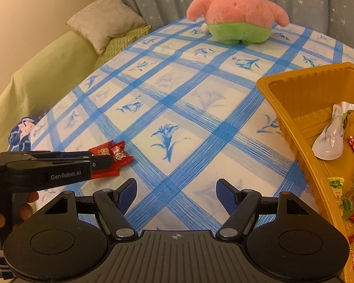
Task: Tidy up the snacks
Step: 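Grasp the large red wrapped candy with the left tool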
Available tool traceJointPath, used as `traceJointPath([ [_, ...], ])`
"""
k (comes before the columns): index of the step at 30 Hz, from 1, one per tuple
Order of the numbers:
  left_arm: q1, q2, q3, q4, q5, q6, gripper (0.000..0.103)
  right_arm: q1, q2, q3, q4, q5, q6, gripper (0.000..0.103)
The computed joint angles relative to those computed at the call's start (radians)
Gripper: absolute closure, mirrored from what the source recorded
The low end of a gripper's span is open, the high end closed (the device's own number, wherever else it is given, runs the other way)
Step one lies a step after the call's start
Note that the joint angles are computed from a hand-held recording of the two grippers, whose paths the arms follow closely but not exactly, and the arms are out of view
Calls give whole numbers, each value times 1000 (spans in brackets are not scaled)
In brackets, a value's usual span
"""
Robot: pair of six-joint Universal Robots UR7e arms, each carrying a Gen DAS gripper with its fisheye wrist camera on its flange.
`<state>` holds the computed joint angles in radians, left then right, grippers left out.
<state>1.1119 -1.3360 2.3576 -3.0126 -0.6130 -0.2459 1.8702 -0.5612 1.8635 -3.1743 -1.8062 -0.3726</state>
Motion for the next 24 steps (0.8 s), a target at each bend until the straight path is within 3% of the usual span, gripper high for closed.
traceJointPath([
  [14,23,29,-22,-36,-1,99,81,-5,19,-36,27,-4,-3,29],
  [24,21,-40,11,-30,42,117,83,7,55,-84,64,22,-30,29],
])
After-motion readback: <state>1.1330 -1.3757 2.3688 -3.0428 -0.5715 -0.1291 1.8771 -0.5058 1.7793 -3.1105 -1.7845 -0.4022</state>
